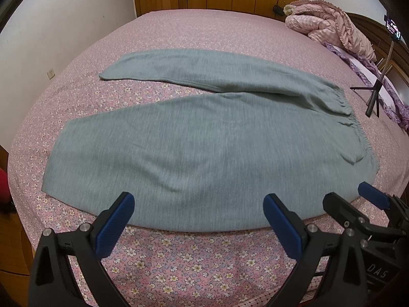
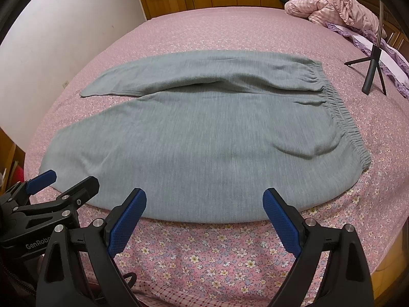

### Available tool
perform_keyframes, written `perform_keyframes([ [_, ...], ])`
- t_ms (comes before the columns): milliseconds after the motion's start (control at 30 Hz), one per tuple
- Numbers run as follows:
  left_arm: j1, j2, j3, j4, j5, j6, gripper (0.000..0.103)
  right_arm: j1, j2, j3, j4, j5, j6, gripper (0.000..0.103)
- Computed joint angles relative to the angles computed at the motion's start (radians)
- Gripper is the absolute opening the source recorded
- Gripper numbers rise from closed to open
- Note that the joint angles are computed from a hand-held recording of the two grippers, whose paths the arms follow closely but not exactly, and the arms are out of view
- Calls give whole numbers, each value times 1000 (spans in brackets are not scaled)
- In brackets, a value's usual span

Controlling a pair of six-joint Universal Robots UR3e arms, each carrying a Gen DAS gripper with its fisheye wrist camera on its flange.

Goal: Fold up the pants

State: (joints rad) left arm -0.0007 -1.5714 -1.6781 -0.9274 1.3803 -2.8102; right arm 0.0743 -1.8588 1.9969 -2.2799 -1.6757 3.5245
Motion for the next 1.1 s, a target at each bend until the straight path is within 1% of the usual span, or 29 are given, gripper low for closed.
perform_keyframes([
  [1100, 6, -19, -18, 24, 1, 6, 102, -13, -7, 3, 7, 12, -6, 95],
])
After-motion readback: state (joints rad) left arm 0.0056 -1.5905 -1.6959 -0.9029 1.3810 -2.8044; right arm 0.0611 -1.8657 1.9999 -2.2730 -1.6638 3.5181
